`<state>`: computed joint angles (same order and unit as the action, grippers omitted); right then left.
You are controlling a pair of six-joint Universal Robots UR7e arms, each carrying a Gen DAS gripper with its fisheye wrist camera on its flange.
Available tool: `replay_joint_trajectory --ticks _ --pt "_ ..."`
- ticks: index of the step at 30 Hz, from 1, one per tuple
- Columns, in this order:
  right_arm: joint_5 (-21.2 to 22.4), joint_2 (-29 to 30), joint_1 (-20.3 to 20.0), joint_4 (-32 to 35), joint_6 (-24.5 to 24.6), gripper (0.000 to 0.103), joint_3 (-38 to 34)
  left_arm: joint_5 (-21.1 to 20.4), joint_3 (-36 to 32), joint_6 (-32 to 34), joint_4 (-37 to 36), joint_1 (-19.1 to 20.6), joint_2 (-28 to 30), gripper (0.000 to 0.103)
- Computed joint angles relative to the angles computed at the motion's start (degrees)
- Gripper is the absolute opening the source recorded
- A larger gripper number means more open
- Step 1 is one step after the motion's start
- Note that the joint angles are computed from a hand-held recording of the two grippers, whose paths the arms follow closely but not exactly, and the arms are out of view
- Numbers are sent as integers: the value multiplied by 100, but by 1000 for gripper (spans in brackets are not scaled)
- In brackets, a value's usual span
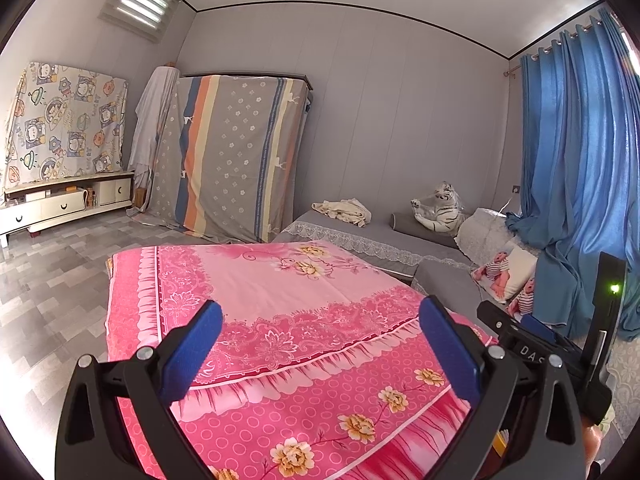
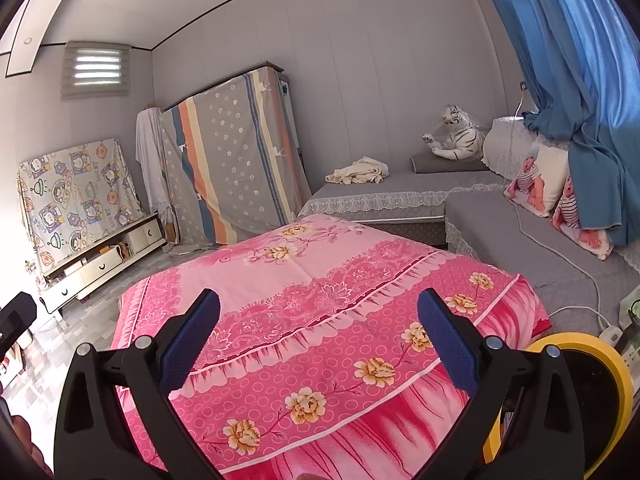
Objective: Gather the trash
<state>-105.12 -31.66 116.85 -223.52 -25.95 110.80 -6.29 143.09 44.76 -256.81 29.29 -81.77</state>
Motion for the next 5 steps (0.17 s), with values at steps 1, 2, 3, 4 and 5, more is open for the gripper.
replay_joint_trajectory --ticks 1,2,3,4,5 --pt "-3 0 1 2 0 94 -4 -23 33 -150 146 24 -19 95" --pt "-1 -2 1 3 -1 94 -3 -21 23 -123 130 28 -4 95" --pt "4 -3 0 0 0 94 2 -12 -11 -8 37 28 26 95" --pt "4 -4 0 3 -1 94 -3 -21 -21 21 15 35 38 95" --pt "4 -4 0 3 -1 94 -3 -24 -13 0 29 33 38 95"
